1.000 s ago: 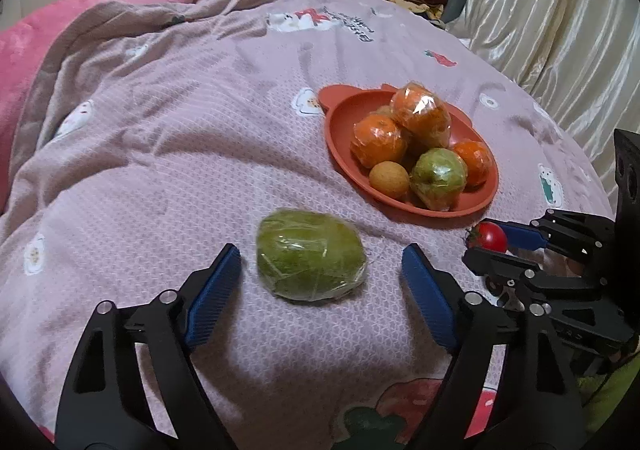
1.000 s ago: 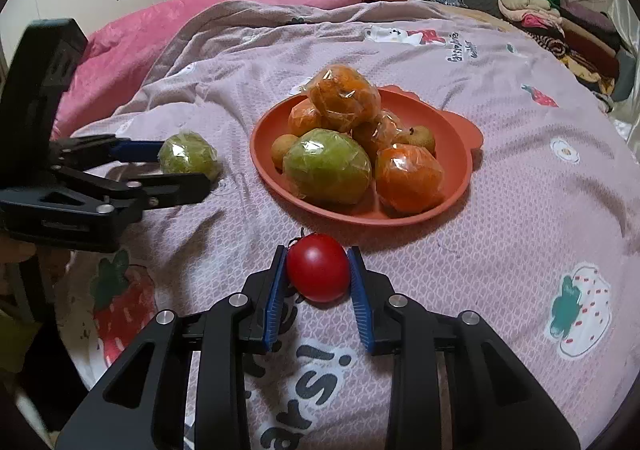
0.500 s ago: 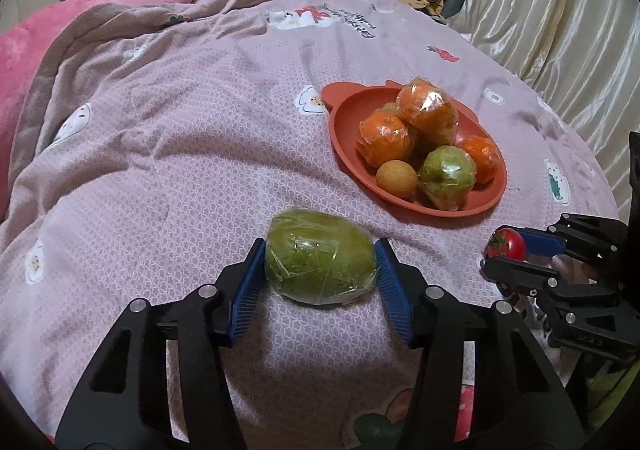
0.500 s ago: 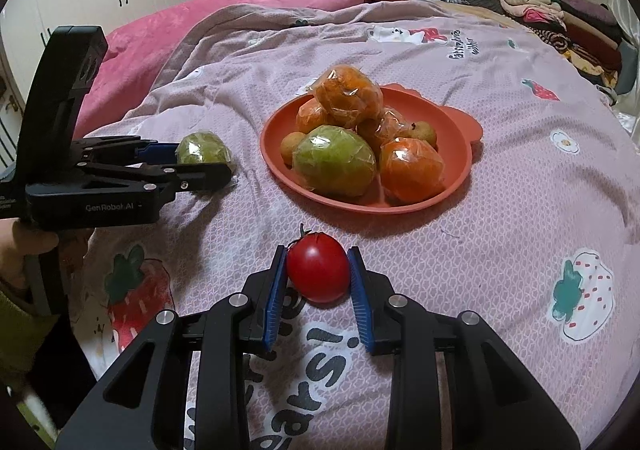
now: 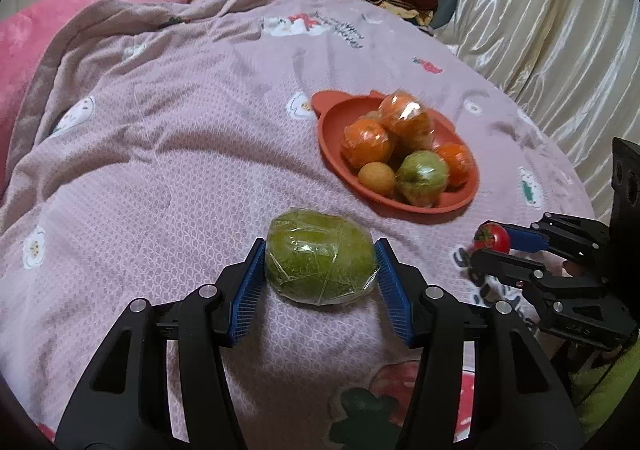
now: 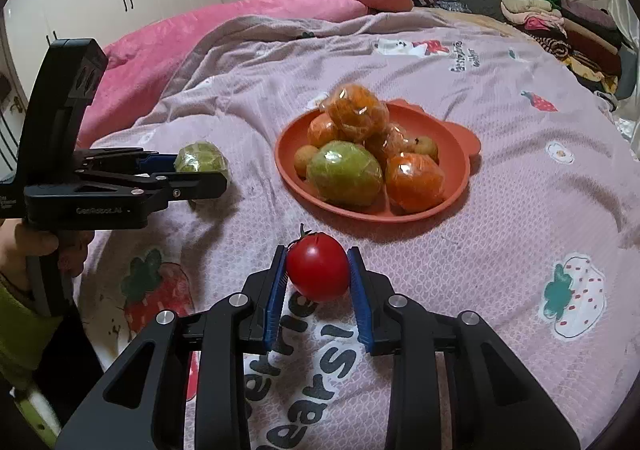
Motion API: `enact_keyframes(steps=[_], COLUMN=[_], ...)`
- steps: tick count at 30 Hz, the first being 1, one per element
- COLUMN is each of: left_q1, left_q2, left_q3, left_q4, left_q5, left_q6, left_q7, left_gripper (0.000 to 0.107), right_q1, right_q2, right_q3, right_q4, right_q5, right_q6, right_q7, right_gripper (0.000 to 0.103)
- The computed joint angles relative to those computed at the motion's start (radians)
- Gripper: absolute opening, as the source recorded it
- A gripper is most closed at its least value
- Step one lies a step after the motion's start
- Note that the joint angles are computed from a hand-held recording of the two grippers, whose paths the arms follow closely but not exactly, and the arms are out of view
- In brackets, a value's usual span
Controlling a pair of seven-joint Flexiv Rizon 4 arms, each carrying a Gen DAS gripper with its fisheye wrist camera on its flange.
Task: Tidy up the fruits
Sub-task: 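Carry the wrapped green fruit and tomato over the orange plate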
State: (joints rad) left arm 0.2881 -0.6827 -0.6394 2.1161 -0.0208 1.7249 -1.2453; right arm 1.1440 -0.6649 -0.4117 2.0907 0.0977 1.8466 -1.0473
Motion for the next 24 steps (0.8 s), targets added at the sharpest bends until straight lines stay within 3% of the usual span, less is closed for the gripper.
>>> enact_keyframes(steps=[15,24], left_q1=[0.038,-0.060], left_q2=[0.018,0.004], left_q3=[-0.066,-0.012], left_q4=[0.010,-0.084], left_q5=[0.015,-0.030], left_q6=[-0.005,-0.054], left_q7=[-0.005,0.034], left_gripper=[0.046,0.046], right_q1=[0.034,0.002], right_q2=[0.030,0.030], right_q3=[-0.040,-0.031], right_q4=[0.029,0.017], right_q5=[0.076,0.096], right_q6=[0.048,0.051], right_q7=[-0.043,-0.062], right_gripper=[0.029,0.029])
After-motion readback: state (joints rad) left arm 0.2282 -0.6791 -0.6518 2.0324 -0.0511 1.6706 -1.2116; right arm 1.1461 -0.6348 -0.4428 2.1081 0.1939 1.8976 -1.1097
